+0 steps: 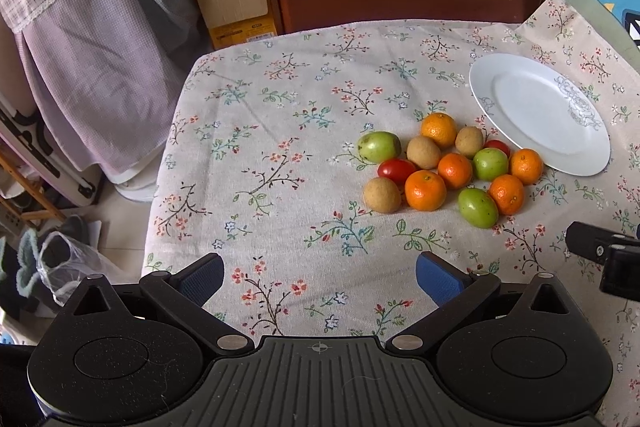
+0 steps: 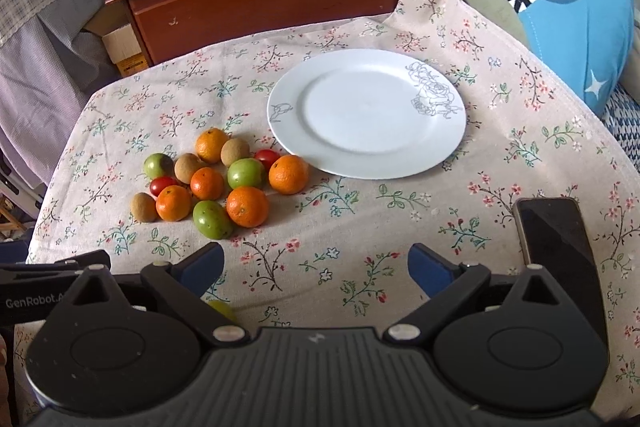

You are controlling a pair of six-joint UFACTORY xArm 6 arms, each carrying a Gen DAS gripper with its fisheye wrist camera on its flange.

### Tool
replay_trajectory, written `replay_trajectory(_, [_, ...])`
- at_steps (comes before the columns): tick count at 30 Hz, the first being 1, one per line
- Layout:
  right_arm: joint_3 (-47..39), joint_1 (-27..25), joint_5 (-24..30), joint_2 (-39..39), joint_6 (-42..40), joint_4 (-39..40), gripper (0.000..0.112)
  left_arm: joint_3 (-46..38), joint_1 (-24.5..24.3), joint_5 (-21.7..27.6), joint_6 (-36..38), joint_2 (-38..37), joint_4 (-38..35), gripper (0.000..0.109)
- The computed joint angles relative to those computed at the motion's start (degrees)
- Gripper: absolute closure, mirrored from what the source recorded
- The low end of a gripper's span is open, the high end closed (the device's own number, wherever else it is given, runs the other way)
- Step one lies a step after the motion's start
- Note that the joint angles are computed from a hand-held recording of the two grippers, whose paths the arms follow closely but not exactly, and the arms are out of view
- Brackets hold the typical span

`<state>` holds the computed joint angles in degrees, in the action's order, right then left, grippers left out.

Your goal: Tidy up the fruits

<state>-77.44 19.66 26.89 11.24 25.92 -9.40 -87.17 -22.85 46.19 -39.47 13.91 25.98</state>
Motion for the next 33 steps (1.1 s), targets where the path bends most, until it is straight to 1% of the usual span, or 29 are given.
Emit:
replay_trajectory(1, [0.41, -0.29, -0.36, -0.34, 0.46, -0.44, 0.024, 0.32, 0.07, -0.56, 0.39, -0.16, -0.44, 0.006])
replay_trajectory(3, [1.18, -0.89, -0.82, -0.90, 1.06, -0.88, 0.026, 0.96, 0.14, -1.61, 1.02, -0.50, -0.85, 0.006])
replay_trajectory(4, [1.69, -1.25, -1.16, -1.18, 0.41, 0.14, 0.027, 1.16, 0.22, -1.96, 1.03, -0.61, -0.91, 0.006])
replay_trajectory(6, [2.87, -1.74, -1.68, -1.85, -0.83, 2.40, 0.034, 1.62, 0.70, -2.48, 0.17, -0.94, -0.67, 0.006])
replay_trajectory(8, [3.96, -1.93, -1.79, -2.46, -3.93, 7.05, 0.042, 2.24, 1.46, -3.37, -0.83, -1.37, -0.36, 0.006])
replay_trajectory(10, [4.92, -1.65, -1.70, -2.94, -10.07, 14.81, 0.050, 2.54, 2.21, -3.84, -1.57, -1.56, -0.30, 0.007])
replay_trajectory(11, [5.15, -1.29, -1.34, -3.06, -13.10, 18.27, 0.052, 2.55, 2.49, -3.89, -1.81, -1.57, -0.20, 0.007])
replay_trajectory(13, [5.51, -0.32, -1.15, -3.12, -17.51, 22.48, 0.054, 2.61, 3.02, -4.51, -0.81, -1.53, -0.82, 0.008])
replay_trajectory(14, [5.64, 0.18, -1.19, -3.07, -19.09, 23.91, 0.058, 2.60, 3.25, -4.83, 0.13, -1.50, -1.54, 0.008])
replay_trajectory(17, [5.54, 1.59, 0.09, -2.67, -23.98, 29.64, 0.059, 2.13, 4.00, -6.18, 4.86, -1.07, -5.51, 0.008])
replay_trajectory(18, [5.56, 2.09, 0.24, -2.60, -25.10, 30.35, 0.059, 1.89, 4.12, -6.57, 6.18, -0.87, -5.94, 0.008])
replay_trajectory(21, [5.95, 3.13, -0.30, -2.70, -26.33, 29.72, 0.062, 0.32, 3.78, -6.98, 9.58, 0.39, -3.36, 0.008])
replay_trajectory(23, [5.99, 3.31, -0.39, -2.56, -26.37, 29.74, 0.066, -0.69, 3.68, -7.89, 12.38, 1.48, -2.94, 0.008])
replay_trajectory(26, [5.94, 3.22, -0.44, -2.23, -26.40, 30.35, 0.070, -0.62, 4.25, -11.45, 17.29, 2.46, -7.55, 0.008])
replay_trajectory(33, [5.16, 3.66, -0.14, -1.35, -27.91, 31.61, 0.071, 0.09, 4.74, -14.44, 24.04, 3.68, -13.51, 0.009])
